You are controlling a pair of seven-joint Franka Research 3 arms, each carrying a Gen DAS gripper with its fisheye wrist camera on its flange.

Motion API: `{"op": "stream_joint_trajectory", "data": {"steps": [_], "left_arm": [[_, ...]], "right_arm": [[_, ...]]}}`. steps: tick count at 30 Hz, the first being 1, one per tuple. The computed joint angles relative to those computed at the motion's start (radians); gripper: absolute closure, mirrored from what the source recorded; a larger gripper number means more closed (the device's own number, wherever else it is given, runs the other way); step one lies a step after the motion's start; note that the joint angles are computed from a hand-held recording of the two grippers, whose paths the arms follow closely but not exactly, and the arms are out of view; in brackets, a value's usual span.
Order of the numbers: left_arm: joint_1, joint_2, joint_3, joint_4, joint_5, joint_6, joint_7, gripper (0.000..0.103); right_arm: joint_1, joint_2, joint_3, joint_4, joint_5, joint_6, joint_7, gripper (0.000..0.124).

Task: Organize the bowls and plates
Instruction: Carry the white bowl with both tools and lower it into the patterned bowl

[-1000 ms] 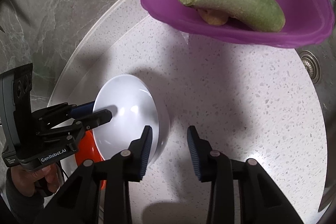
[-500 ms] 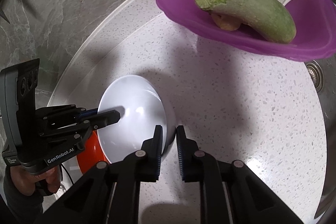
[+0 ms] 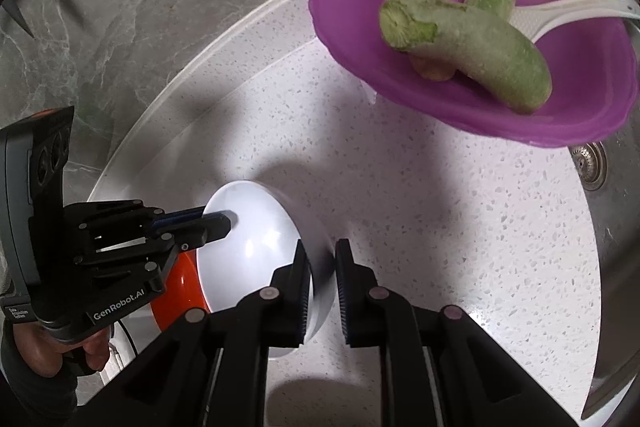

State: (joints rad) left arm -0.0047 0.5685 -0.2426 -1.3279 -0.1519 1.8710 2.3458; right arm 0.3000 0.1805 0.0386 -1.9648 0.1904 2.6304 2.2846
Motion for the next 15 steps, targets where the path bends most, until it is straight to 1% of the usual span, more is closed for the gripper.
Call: {"op": "stream_joint_trajectory", "data": {"steps": [2, 3, 5, 8, 10, 11, 13, 15], "left_arm": [[0.002, -0.002, 0.003, -0.006, 0.002, 0.003, -0.004, 0.096], [0.008, 0.001, 0.001, 0.001, -0.007, -0.01, -0.002, 0.095], [0.01, -0.002, 0.003, -0.003, -0.006, -0.011, -0.004, 0.092], [0.005, 0.003, 0.008, 0.001, 0.009, -0.022, -0.006, 0.091], [0.003, -0.002, 0.01, -0.008, 0.02, -0.02, -0.008, 0.09], [0.003, -0.009, 0.011, -0.02, 0.022, -0.015, -0.01, 0.087], [0.0, -0.02, 0.015, -0.036, 0.035, -0.007, -0.017, 0.084], [-0.001, -0.037, 0.018, -0.057, 0.047, -0.007, -0.014, 0.081]], "right_arm": [[-0.005, 0.003, 0.001, -0.012, 0.018, 0.008, -0.003, 0.112], [-0.01, 0.005, 0.002, -0.021, 0.034, 0.017, -0.006, 0.112], [-0.017, 0.006, 0.008, -0.034, 0.071, 0.039, -0.027, 0.113], [-0.015, 0.007, 0.009, -0.037, 0.083, 0.052, -0.034, 0.112], [-0.022, 0.006, 0.015, -0.042, 0.121, 0.059, -0.05, 0.111], [-0.025, 0.003, 0.018, -0.044, 0.14, 0.054, -0.057, 0.108], [-0.022, -0.014, 0.015, -0.057, 0.14, 0.046, -0.052, 0.106], [-0.012, -0.034, 0.012, -0.07, 0.113, 0.036, -0.033, 0.106]]}}
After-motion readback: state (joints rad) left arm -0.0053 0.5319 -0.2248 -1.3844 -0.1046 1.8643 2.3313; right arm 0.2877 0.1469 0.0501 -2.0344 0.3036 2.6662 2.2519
